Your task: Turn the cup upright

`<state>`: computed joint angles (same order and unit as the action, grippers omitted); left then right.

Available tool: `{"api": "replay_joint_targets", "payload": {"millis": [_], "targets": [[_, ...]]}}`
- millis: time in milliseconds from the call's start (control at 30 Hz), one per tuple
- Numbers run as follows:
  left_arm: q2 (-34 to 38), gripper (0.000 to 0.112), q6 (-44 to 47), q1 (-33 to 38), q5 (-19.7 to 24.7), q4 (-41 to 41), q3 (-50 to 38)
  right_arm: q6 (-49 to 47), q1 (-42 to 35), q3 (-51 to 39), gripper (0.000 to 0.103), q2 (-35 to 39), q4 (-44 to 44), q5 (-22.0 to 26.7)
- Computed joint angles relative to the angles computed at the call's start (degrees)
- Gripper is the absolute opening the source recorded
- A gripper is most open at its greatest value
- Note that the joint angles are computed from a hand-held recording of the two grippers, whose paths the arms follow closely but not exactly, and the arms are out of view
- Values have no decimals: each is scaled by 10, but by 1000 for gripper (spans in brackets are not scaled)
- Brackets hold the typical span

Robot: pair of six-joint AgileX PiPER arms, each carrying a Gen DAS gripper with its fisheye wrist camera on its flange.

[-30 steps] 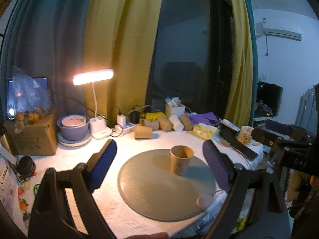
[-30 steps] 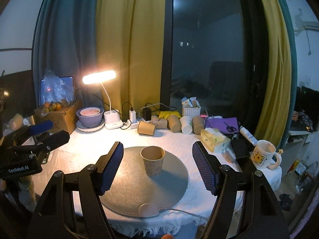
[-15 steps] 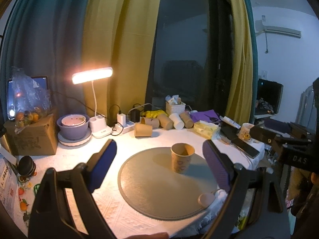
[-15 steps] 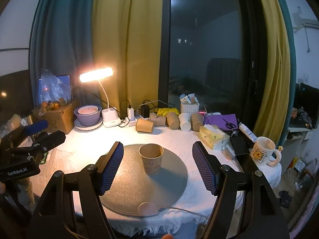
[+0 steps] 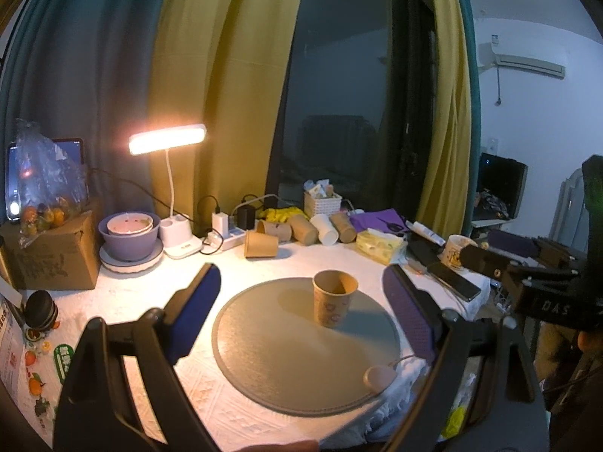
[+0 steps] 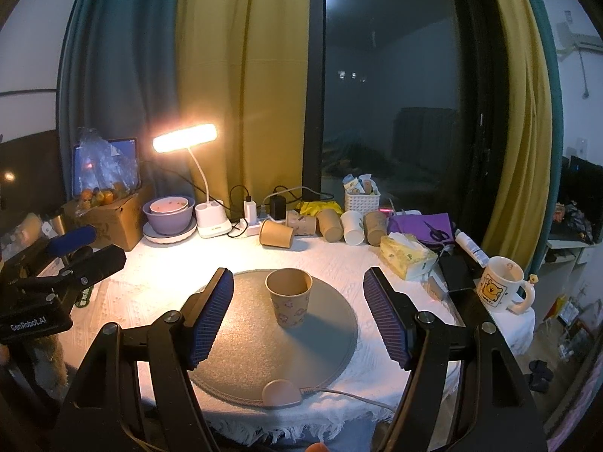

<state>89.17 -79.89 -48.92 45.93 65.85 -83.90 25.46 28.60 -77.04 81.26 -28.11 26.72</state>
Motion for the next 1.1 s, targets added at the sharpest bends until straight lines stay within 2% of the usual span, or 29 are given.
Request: {"api": "replay_joint_targets", "payload": {"millis": [1100], "targets": [[6,89,-6,-9,2,0,-1,17,12,3,75,1,-15,7]]}}
